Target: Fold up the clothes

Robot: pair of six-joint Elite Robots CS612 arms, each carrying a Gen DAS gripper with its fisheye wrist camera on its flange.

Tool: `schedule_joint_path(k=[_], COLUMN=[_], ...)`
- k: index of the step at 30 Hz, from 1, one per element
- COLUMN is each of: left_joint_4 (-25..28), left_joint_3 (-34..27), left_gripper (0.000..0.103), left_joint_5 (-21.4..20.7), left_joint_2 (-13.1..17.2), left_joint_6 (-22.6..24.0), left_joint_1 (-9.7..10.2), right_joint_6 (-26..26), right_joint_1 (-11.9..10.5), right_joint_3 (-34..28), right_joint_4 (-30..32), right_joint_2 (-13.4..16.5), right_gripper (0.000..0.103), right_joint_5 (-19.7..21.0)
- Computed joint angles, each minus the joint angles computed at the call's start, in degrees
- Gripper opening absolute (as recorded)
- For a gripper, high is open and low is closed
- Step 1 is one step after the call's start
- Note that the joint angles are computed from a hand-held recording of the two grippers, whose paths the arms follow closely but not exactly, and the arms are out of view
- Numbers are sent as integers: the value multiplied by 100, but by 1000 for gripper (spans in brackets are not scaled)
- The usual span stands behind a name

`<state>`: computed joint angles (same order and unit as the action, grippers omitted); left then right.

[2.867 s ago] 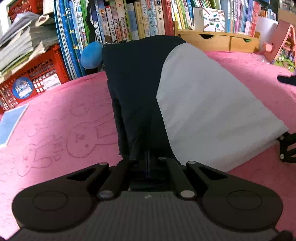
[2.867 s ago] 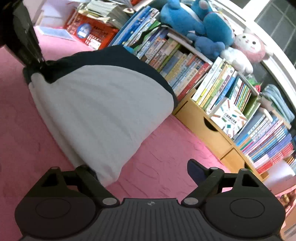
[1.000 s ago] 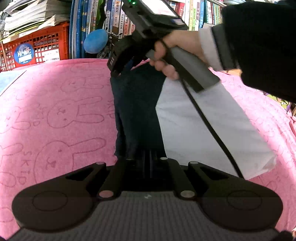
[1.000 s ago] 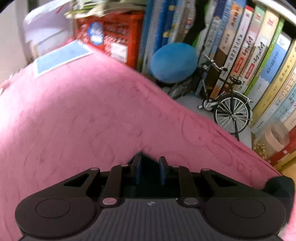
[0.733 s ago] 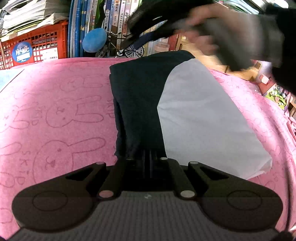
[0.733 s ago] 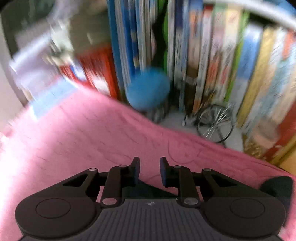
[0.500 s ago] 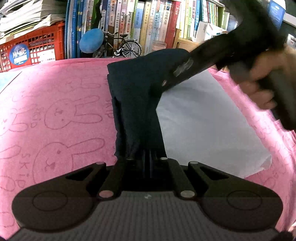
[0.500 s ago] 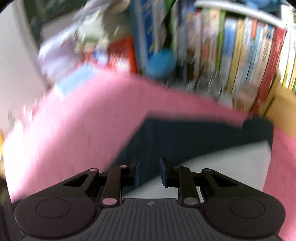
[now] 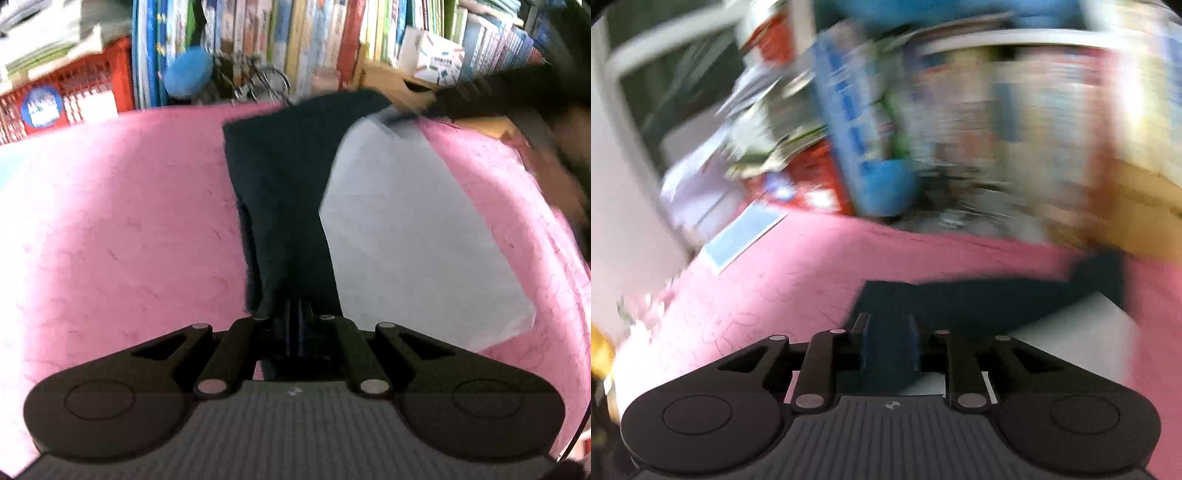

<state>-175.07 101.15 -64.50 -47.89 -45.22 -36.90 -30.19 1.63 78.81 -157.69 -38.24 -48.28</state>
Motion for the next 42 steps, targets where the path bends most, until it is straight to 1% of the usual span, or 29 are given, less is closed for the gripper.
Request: schedule_joint_path(k=[2,3,5,6,7,8,9,11,12,14,15,16,19,22,24,26,29,30,31,32,33,34,35,36,37,38,39,42], left_joint_4=[-52,-109,-532,-726,-962,-1176,-1161,-1037,-758,-157,168,321,227,406,625,953,1268,1298,1250,1107,829,626,663,793,921,1196,1476,1542], left_joint_3=[-28,-66,-309,-443,-570,-753,-978,-1466,-1687,-2028,-2183,-2272,-2509,-2852,-3119,-3439,-3770,-3808,-3788,-3715,-3568,-3458,-3418,-3403,-3393,-3478,-3580,-3787], left_gripper=[6,6,6,6,6,7,7,7,7,8,8,2,3,3,3,3,3,2,2,3,3,8,20,29,48,60,61,61], left_joint_5=[220,326,29,-146,-484,-1013,-1435,-2237,-2388,-2302,-2084,-1903,-1850,-1241,-1030,-992,-726,-705,-763,-895,-1026,-1155,-1289,-1427,-1568,-1799,-2042,-2839], left_joint_2=[-74,-98,14,75,166,296,434,726,852,1046,1138,1210,1423,1565,1675,1824,1971,1971,1937,1878,1787,1716,1675,1632,1593,1605,1630,1768], left_joint_6=[-4,3,419,616,795,930,1067,1325,1616,2111,2264,2317,2150,2120,2064,2192,2684,2654,2473,2202,1932,1725,1541,1350,1163,981,811,691], left_joint_1=[-1,7,133,198,287,401,470,592,596,565,550,553,688,694,740,801,778,783,797,832,879,919,966,1014,1064,1131,1200,1359], right_joint_6=[303,317,147,76,22,-28,-51,6,30,27,7,3,75,178,231,213,62,22,-3,-27,-50,-72,-86,-92,-98,-102,-105,-134], right_joint_1=[-193,-271,-384,-413,-419,-404,-376,-333,-324,-323,-329,-340,-384,-406,-414,-413,-407,-406,-405,-405,-408,-414,-420,-425,-431,-435,-440,-448], right_joint_3=[456,653,976,1100,1201,1286,1359,1451,1478,1515,1538,1563,1620,1621,1626,1615,1584,1572,1560,1547,1545,1553,1559,1563,1568,1570,1571,1584], right_joint_4=[-306,-346,-268,-287,-398,-609,-858,-1157,-1249,-1399,-1491,-1578,-1753,-1870,-1912,-1909,-1868,-1848,-1824,-1799,-1786,-1783,-1781,-1781,-1780,-1781,-1783,-1826], right_joint_2=[-219,-312,-455,-488,-497,-479,-448,-408,-392,-356,-335,-315,-284,-243,-231,-225,-216,-214,-211,-208,-209,-212,-213,-213,-214,-212,-210,-202], right_gripper=[24,24,24,24,23,23,24,24,24,24,24,24,24,24,24,24,24,24,24,24,24,24,24,24,24,24,25,26], right_joint_5=[-410,-593,-867,-921,-965,-1039,-1136,-1209,-1207,-1175,-1156,-1128,-1012,-922,-890,-880,-864,-861,-856,-852,-841,-825,-807,-789,-770,-752,-734,-698])
